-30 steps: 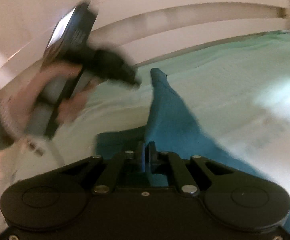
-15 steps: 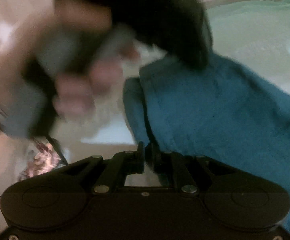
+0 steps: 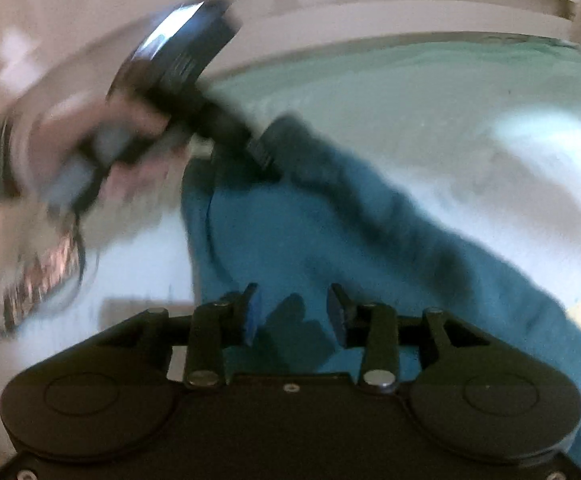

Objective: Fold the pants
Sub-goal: 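Fold the hem end toward the waistband with the right gripper, then open both grippers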

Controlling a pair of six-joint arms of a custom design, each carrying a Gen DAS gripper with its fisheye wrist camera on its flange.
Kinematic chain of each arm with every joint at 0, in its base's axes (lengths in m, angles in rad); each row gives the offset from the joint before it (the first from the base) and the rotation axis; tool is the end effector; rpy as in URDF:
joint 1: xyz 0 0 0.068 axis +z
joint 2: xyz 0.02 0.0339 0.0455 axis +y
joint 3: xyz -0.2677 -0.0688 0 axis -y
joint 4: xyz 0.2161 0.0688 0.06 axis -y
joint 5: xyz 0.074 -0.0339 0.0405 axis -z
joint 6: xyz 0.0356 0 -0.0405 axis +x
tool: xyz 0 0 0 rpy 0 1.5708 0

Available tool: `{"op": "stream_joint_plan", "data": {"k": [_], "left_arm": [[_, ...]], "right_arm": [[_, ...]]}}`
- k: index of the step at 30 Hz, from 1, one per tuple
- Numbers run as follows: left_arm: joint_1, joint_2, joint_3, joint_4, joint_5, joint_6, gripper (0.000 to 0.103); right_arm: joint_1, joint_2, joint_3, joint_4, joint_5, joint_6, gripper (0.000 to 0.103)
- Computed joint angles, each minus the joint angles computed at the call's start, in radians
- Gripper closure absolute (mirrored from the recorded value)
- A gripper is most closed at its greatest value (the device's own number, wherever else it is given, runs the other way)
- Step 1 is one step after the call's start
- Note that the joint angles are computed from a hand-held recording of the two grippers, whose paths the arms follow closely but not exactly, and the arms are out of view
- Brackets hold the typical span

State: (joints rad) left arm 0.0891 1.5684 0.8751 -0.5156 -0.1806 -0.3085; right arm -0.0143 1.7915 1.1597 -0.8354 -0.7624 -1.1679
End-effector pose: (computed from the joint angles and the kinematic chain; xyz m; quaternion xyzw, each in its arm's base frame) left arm 0.2609 0.0297 0.1873 -0.2094 0.9572 0.0685 0.1879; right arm 0.2991 0.0203 0.1963 -0.5217 0.7665 0.2817 0.2470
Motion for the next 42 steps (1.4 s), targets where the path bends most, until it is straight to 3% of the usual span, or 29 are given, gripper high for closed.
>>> {"op": "stream_joint_plan", "data": {"k": [7, 10, 11, 12, 14, 18, 20, 22, 26, 29, 33, 35, 38, 40, 42], "left_arm": [[-0.025, 0.024, 0.028, -0.018, -0.034, -0.002, 0.092], [-0.032, 0.040, 0.052, -0.036, -0.047, -0.006, 0.092], [-0.033, 0.044, 0.059, -0.041, -0.051, -0.008, 0.092], [-0.034, 0.046, 0.062, -0.045, -0.053, -0.010, 0.092], [-0.037, 0.048, 0.071, -0.056, -0.058, -0.009, 0.092], [-0.052, 0.035, 0.116, -0.121, -0.115, -0.031, 0.092], [-0.064, 0.001, 0.123, -0.132, -0.130, -0.058, 0.092], [-0.085, -0.014, 0.143, -0.145, -0.137, -0.095, 0.092], [-0.163, -0.021, 0.149, -0.116, -0.108, -0.154, 0.092], [-0.231, -0.005, 0.113, -0.060, -0.071, -0.181, 0.092], [-0.288, 0.037, 0.029, -0.023, -0.018, -0.229, 0.092], [-0.338, -0.008, -0.072, 0.057, -0.061, -0.252, 0.092], [-0.395, -0.028, -0.094, 0.033, -0.114, -0.236, 0.092], [-0.412, -0.033, -0.103, 0.026, -0.123, -0.237, 0.092], [-0.423, -0.034, -0.109, 0.029, -0.133, -0.233, 0.092]], "right_arm": [[-0.097, -0.089, -0.217, 0.177, 0.064, -0.240, 0.057], [-0.096, -0.089, -0.261, 0.273, 0.065, -0.230, 0.062], [-0.099, -0.078, -0.249, 0.272, 0.055, -0.214, 0.072], [-0.100, -0.065, -0.228, 0.255, 0.049, -0.193, 0.083], [-0.114, -0.040, -0.149, 0.155, 0.015, -0.157, 0.088], [-0.174, 0.014, 0.050, -0.250, -0.058, -0.267, 0.091], [-0.183, 0.010, 0.061, -0.351, -0.042, -0.350, 0.091], [-0.173, -0.010, -0.012, -0.319, 0.001, -0.379, 0.091], [-0.131, -0.003, -0.164, -0.103, 0.071, -0.286, 0.091], [-0.120, 0.026, -0.138, -0.108, 0.054, -0.248, 0.092], [-0.123, 0.036, -0.064, -0.170, 0.030, -0.251, 0.082], [-0.145, 0.067, 0.025, -0.253, -0.008, -0.257, 0.082], [-0.174, 0.139, 0.187, -0.339, -0.079, -0.186, 0.064], [-0.174, 0.175, 0.270, -0.279, -0.129, -0.045, 0.059], [-0.157, 0.201, 0.312, -0.141, -0.128, 0.112, 0.051]]}}
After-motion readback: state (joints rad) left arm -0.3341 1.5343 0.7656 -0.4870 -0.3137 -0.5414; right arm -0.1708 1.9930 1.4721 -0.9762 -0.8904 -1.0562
